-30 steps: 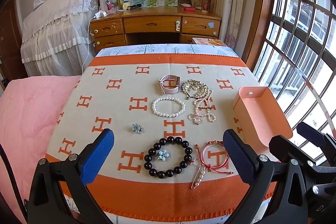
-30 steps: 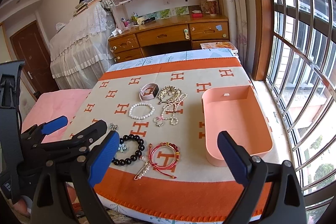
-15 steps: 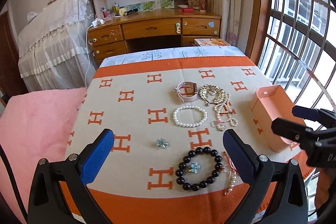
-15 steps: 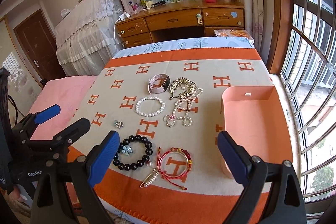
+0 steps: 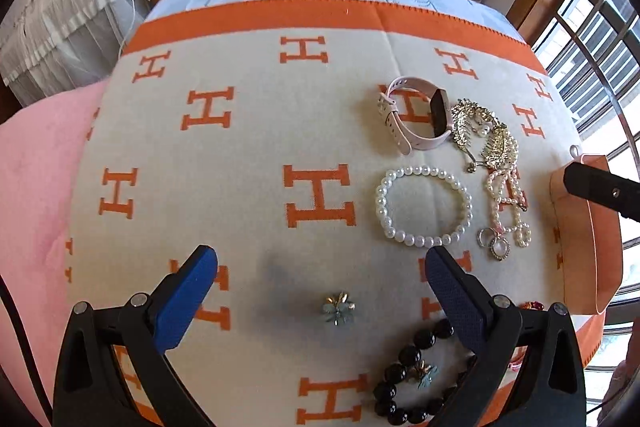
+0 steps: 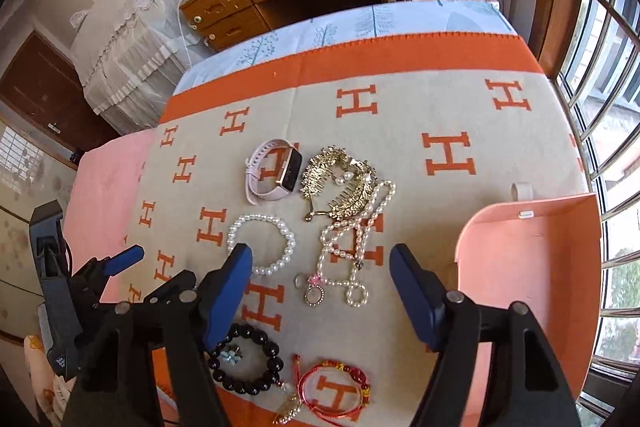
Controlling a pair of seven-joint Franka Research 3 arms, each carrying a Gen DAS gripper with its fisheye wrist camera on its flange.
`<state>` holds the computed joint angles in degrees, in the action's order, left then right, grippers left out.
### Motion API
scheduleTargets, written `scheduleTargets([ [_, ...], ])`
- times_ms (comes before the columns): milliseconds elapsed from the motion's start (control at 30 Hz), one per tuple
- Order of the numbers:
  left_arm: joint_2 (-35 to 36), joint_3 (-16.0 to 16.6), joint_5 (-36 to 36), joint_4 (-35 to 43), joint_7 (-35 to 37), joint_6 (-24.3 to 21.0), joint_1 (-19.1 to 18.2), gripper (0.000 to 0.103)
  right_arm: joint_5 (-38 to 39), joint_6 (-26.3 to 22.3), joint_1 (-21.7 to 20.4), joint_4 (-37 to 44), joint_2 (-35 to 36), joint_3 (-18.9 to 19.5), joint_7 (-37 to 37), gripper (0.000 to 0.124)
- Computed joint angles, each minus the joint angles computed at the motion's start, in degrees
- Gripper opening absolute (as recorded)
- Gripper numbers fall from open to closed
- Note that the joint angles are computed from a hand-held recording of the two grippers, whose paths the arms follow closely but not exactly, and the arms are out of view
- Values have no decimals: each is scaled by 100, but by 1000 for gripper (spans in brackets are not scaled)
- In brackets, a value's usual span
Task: Organize jewelry
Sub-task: 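Grasp the pearl bracelet with the left tool while the right tool grasps the pearl necklace, then release the pearl bracelet into the pink box with the left tool while the right tool drops the necklace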
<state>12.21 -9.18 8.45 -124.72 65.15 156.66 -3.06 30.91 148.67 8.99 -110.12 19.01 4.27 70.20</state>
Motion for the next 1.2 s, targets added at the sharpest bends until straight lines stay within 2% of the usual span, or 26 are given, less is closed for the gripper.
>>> scheduleTargets([
  [133,392,-48,40,355,212,-132,-35,102,-526,-490,152,496,486,-173,575,56],
  [233,559,-49,178,554,269,-271,-106,102,-830,-600,218,619,635,-225,784,49],
  [400,736,-141,62,799,494,-466,-69,97,-1056,-888,190,842,833,-217,900,29],
  [600,843,-163,-118,945,597,-577,-54,93,-1048,-860,111,834,838,-202,901,21],
  [800,1012,-200,-310,1131,662,-691,-11,92,-1420,-688,254,765,804,-293,958,12],
  [933,1101,-4,166,1262,357,-822,-264,90,-1272,-651,167,680,756,-188,799,5],
  [1000,1094,-44,174,1257,343,-776,-250,82,-1180,-577,131,597,712,-160,727,5],
  [1067,1047,-42,237,1218,277,-704,-277,60,-978,-522,57,525,667,-88,618,5],
  [1100,1033,-44,262,1211,249,-677,-289,53,-871,-492,16,464,617,-57,544,5],
  [1167,1023,-65,291,1233,215,-680,-314,15,-550,-367,-110,286,456,38,283,5],
  [1200,1035,-102,241,1263,246,-721,-295,7,-442,-304,-129,203,368,52,201,5],
])
